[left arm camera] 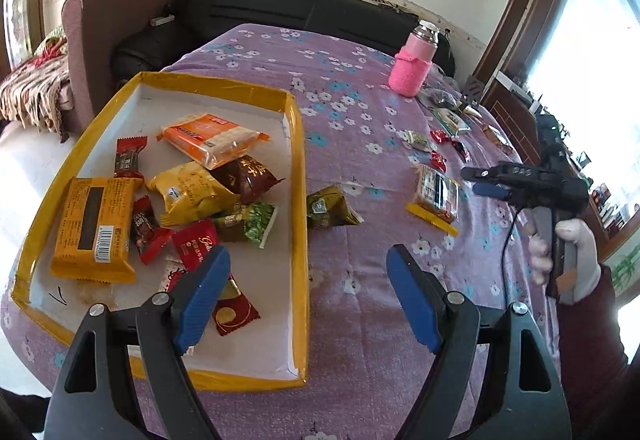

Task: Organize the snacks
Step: 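Grasp the clear cracker bar with the right tool while the left tool grasps the green-yellow bag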

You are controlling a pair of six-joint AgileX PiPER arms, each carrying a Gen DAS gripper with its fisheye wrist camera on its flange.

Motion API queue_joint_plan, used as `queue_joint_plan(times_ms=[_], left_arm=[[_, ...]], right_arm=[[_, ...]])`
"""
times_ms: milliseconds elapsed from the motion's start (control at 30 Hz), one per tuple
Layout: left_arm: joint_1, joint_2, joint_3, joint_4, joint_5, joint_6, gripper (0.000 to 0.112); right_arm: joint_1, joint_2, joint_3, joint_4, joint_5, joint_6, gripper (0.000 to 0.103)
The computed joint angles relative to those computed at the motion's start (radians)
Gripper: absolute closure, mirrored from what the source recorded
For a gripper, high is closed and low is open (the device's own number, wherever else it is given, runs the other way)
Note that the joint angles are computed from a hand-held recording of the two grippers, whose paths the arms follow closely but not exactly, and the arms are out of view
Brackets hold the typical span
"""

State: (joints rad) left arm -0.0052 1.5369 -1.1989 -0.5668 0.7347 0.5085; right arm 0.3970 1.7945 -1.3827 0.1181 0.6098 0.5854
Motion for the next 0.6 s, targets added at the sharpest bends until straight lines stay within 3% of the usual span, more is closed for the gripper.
queue_joint_plan(times_ms=[133, 267, 500, 600], left_arm=[[-0.021, -0.026, 0.017, 0.037, -0.013, -0.032, 0.031], [-0.022, -0.056, 0.044, 0.046, -0.025, -0.030, 0.031], [-0.050, -0.057, 0.042, 0.082, -0.036, -0.050, 0.031], [-0.090, -0.044, 0.028, 0.119, -0.048, -0.063, 0.031]], right_arm=[[0.044, 0.078, -0.052, -0.121, -0.012, 0.161, 0.041], [0.118, 0.196, -0.228, -0.328, 0.126, 0.351, 0.035], [0.201, 0.346, -0.463, -0.465, 0.331, 0.423, 0.027], [0.222, 0.342, -0.449, -0.504, 0.338, 0.417, 0.032]])
